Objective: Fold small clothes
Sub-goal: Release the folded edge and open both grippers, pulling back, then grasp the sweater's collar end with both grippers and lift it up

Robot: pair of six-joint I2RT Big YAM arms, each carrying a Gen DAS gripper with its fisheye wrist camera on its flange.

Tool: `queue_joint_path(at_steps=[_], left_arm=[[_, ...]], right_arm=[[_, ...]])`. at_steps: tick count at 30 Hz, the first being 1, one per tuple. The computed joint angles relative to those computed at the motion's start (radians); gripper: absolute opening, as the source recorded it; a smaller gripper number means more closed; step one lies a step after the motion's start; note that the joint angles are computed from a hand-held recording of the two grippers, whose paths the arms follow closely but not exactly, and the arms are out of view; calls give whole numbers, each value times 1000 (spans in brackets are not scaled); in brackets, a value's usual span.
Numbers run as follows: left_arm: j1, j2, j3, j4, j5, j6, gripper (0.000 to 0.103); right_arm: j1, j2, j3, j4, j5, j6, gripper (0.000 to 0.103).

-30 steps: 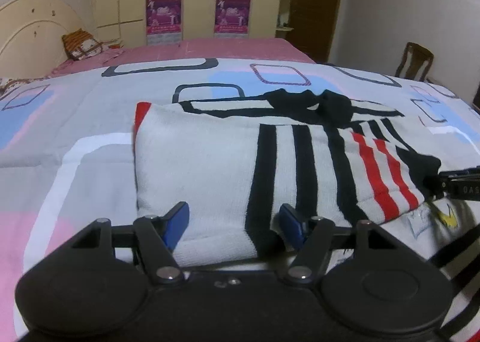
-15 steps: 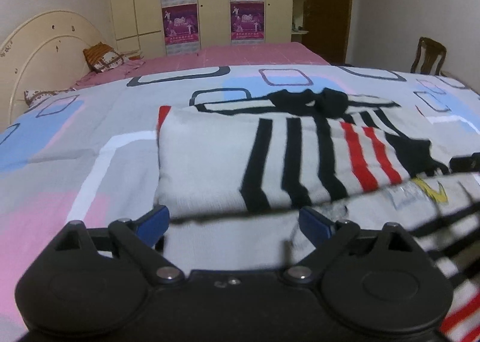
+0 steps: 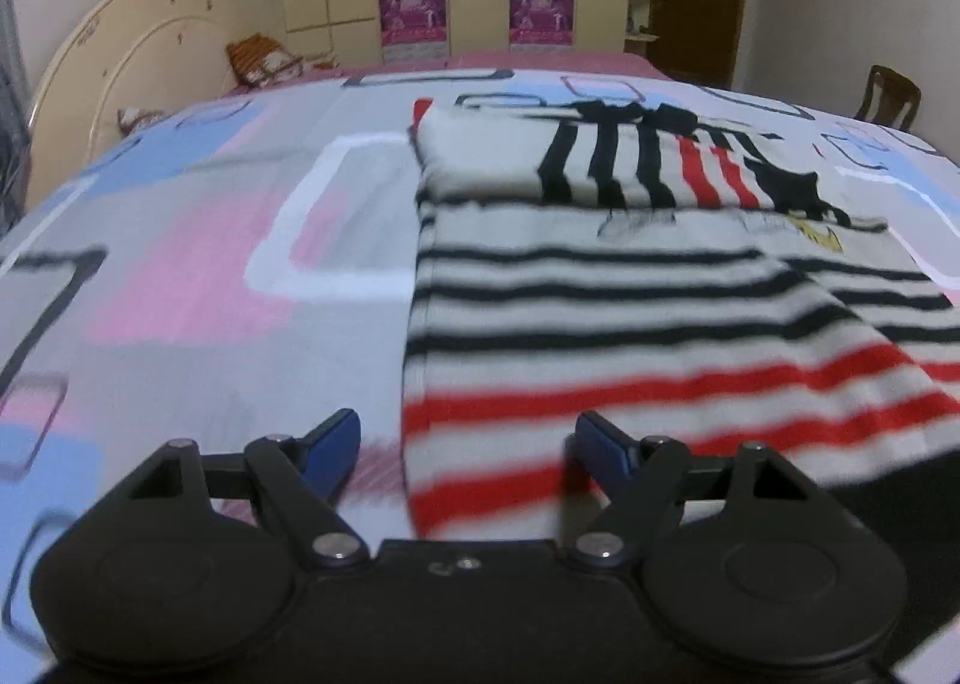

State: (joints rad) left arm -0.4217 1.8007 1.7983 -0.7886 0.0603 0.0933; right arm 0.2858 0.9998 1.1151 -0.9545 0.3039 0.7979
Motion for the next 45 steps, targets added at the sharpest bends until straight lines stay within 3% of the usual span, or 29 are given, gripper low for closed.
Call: queue_joint_path(at_steps=[3,10,15,18,19,20,21,25,28,30,32,33,34,36,37,38,41,43,45], left_arm=[[12,-52,-67,-8,41,-43,72],[53,-144,-190,-2,169,-150,70],[108,-143,-198,-23,394,-265,67],[131,-107,-170,-29,516,-319,66],[136,-93,-160,-23,549,-342,60],[139,-79,-149,-17,571,-372,41],[141,-60,-133,-22,580,-405,34],[141,-35,-146,61,650,-500,35],[147,-22,-147,40,764,-499,35],[143,-30,-154,28,768,-452,35],[144,-26,-155,43,770,-474,35],[144,-23,-157,65,771,-502,35],[144,-17,-153,82,773,-532,35],[138,-6,-147,116,768,-582,34],[134,-1,-137,115,758,-582,25],[131,-4,-136,130,750,-581,5],[140,-64,-203,260,745,-608,8],[138,-84,-207,223,684,-529,8],[126,-66,-166,94,601,-419,8]], right_arm=[[36,-56,-51,-13,-49,51,50],[121,-145,-123,-14,-54,191,50],[144,-189,-158,23,-85,258,50],[125,-205,-189,92,-141,288,50],[107,-207,-201,123,-161,303,50],[83,-211,-215,154,-182,317,50],[58,-212,-225,184,-205,329,50],[-5,-201,-233,236,-306,324,50],[0,-224,-251,260,-359,342,50],[37,-236,-258,264,-350,339,50],[55,-235,-258,268,-328,344,45],[53,-231,-257,274,-326,349,23],[46,-226,-258,288,-343,351,14],[37,-206,-245,284,-359,335,7],[41,-201,-236,278,-348,314,6],[45,-200,-228,275,-337,297,5],[69,-224,-214,270,-270,275,5],[82,-246,-209,263,-227,260,5],[80,-221,-193,189,-215,247,5]])
